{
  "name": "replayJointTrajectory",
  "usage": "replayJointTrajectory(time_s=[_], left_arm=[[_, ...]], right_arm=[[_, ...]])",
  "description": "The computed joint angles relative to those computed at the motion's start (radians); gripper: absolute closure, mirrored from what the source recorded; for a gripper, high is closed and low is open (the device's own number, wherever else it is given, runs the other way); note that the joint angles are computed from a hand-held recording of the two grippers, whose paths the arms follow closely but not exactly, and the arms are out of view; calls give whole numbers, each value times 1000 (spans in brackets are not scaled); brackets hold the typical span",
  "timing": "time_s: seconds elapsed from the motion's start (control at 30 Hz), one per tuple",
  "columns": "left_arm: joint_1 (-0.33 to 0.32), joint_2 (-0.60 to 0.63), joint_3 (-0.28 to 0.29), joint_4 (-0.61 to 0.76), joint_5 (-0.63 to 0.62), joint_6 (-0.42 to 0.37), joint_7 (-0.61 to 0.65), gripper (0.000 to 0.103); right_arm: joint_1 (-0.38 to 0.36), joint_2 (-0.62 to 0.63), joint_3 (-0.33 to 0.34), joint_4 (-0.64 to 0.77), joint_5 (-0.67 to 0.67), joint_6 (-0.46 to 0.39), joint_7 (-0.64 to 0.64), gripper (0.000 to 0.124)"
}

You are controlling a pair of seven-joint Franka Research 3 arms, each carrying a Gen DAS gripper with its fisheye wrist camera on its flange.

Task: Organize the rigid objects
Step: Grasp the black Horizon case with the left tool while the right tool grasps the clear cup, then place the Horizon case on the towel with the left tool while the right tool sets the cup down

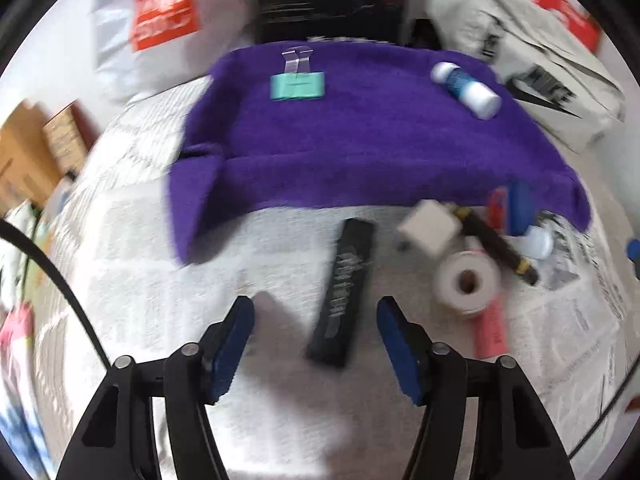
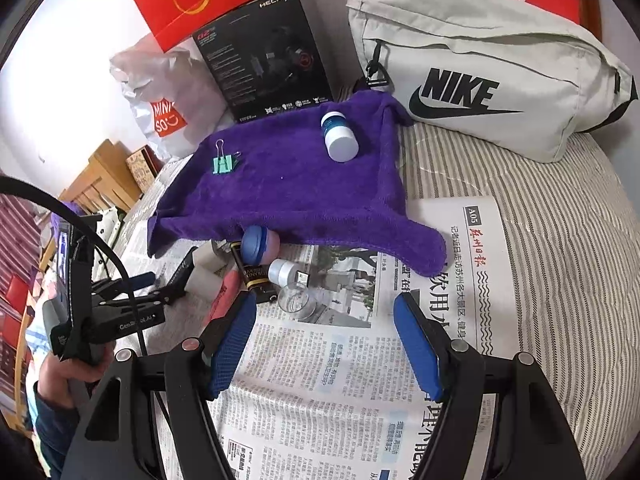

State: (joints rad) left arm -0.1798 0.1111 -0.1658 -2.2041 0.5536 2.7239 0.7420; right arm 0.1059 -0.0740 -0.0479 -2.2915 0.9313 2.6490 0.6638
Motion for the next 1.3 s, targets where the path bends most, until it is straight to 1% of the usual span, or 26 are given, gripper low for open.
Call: replayJointTrajectory(time_s=[0.03,0.07,0.1,0.13,0.17,0.2,0.33,0.43,0.53,0.63,0.67,0.7,0.77,0.8,0.87,0.97,1.03,1.07,1.1,1.17,1.2,1.23,1.3], left_arm=[[-5,9,-2,6,23,13,12,43],[-12,15,0,11,51,20,7,50],[-13,19,-1,10,60,40,22,59],[-8,19,-6,4,38,59,48,65],[-2,16,-12,-8,8,88,80,77],[-1,13,-9,-16,7,104,94,79],[6,10,0,-39,-7,164,130,80],[-6,5,13,-47,30,179,91,80],[-4,6,19,-52,49,195,73,80],[3,8,16,-52,33,201,92,80],[2,6,19,-54,41,200,87,80],[1,4,21,-58,48,202,83,80],[2,-4,24,-71,60,212,71,80],[3,-7,26,-78,68,222,59,80],[3,-9,31,-85,92,237,32,80],[4,-9,33,-86,111,243,11,80],[2,-8,34,-83,130,238,-5,80],[1,-8,35,-82,140,237,-15,80],[1,-8,35,-82,146,238,-22,80],[4,-6,35,-81,149,243,-29,80],[6,-5,34,-81,145,246,-27,80],[8,-4,31,-81,135,246,-20,80],[16,1,25,-77,100,248,4,80]], right_arm=[[0,4,0,2,-3,-1,2,53],[-1,7,0,3,-1,1,-1,53],[-1,11,1,4,0,3,-3,53],[-1,15,2,4,3,8,-5,53],[-1,18,2,3,12,13,-13,53],[0,21,3,1,28,21,-27,53],[9,42,12,1,132,65,-138,53],[21,65,30,8,170,109,-197,58],[28,85,44,20,149,130,-195,62],[32,99,55,37,137,118,-236,63],[35,106,58,43,111,122,-230,64],[39,115,60,45,35,135,-174,65],[42,125,61,45,-56,143,-109,65],[41,127,64,44,-68,143,-94,65],[37,131,70,43,-47,133,-105,65],[45,144,79,33,-77,165,-87,67],[50,152,85,26,-105,193,-77,71],[53,155,100,18,-62,243,-130,72],[54,158,106,17,-52,256,-145,78],[57,163,114,15,-45,287,-164,85],[54,161,119,16,-26,280,-194,95],[53,157,118,14,-26,274,-201,97],[56,149,110,7,-56,268,-176,97]])
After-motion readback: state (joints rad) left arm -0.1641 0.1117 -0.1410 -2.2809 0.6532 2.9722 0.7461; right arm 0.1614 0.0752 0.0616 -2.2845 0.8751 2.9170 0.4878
